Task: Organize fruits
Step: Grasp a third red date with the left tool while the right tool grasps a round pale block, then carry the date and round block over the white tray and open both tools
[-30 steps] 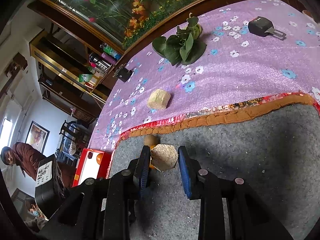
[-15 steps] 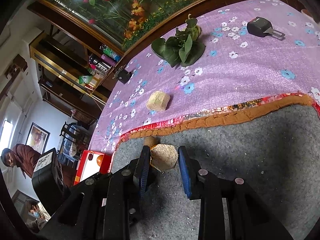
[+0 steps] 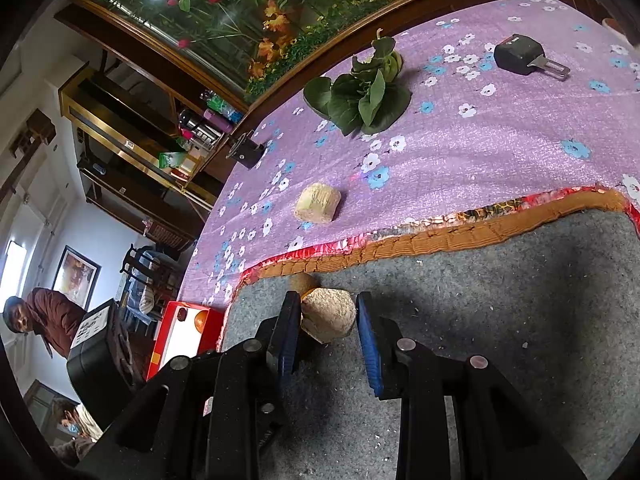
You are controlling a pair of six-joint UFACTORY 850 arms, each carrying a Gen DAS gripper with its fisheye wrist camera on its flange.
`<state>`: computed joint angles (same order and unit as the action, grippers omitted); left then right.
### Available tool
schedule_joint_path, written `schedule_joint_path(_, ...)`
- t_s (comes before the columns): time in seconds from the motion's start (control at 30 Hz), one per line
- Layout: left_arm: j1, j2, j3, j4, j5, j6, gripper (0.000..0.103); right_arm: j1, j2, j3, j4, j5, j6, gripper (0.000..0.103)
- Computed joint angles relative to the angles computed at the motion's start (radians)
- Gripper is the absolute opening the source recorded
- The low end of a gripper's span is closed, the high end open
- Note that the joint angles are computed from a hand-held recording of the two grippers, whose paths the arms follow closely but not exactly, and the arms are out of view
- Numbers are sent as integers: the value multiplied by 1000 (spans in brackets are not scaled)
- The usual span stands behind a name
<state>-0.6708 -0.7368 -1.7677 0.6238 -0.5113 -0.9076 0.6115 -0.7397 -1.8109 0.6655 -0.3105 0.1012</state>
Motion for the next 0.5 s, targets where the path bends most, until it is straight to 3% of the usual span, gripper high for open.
schedule_joint_path(0.23,-32,137,179,327,-9,-356,13,4,-5,-7,-42,4,35,29)
schedule_joint_path(0.5,-71,282,354,595,-110,-642,14,12,5,10,-181,53,158,29)
